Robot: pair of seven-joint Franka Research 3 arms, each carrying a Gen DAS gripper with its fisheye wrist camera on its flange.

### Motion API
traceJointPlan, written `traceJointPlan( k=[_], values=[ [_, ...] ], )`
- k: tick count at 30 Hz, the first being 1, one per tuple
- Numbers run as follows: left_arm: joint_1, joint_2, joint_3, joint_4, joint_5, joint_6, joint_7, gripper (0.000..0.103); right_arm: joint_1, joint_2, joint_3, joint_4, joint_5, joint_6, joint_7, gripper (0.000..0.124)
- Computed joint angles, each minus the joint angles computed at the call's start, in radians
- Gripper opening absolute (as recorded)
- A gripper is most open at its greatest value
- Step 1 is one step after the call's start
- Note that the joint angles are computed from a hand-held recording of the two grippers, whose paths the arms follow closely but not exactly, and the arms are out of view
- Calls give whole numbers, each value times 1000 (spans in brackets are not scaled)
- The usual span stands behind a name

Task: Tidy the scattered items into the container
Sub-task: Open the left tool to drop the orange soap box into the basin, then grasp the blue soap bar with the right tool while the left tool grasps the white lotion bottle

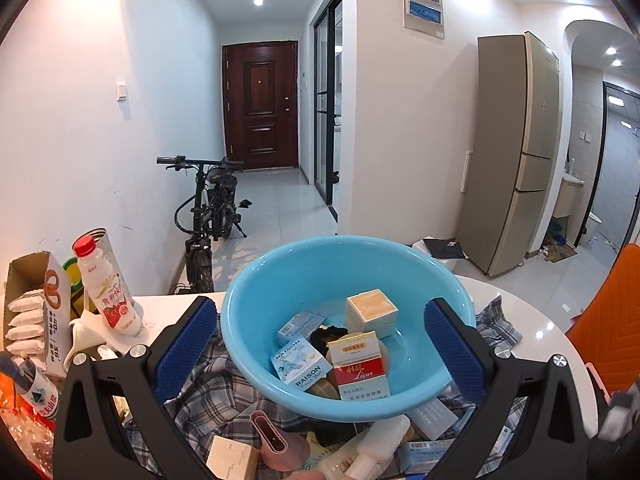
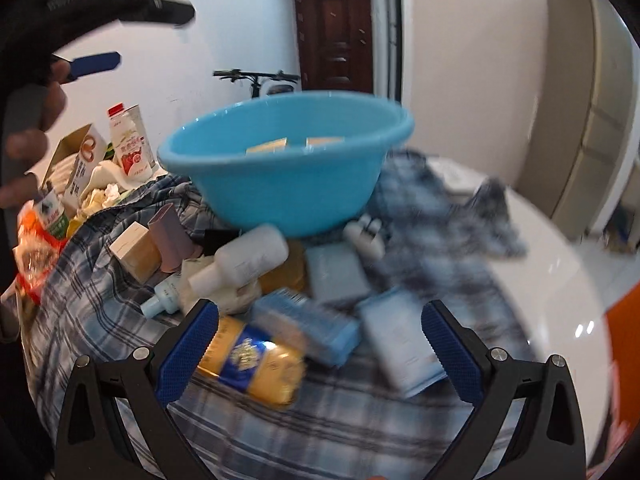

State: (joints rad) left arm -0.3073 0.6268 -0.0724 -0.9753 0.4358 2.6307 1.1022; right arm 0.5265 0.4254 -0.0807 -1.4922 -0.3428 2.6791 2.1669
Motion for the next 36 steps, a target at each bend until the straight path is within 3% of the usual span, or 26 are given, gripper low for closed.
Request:
traceJointPlan(
  k=[4, 14, 20, 24, 26, 36],
  values=[
    [5, 6, -7, 9, -13, -7, 12, 103, 58, 62, -42, 75, -72, -83, 98, 103],
    [25, 4, -17, 3, -50, -8, 13, 103, 40, 188, -28, 223, -25, -195, 123, 103],
    [22, 19, -16, 26, -58, -30, 18, 103, 63, 225, -54, 268, -48, -214, 147, 103],
    [18, 19, -15, 25, -55, -32, 22, 103, 64, 217, -57, 248, -57, -185, 165, 100],
    [17, 19, -15, 25, -54, -33, 26, 103, 52, 212, -46, 238, -40, -168, 158, 87],
    [13, 24, -14, 35, -52, -39, 32, 103, 36, 162, -41, 154, 0, -70, 146, 81]
  ],
)
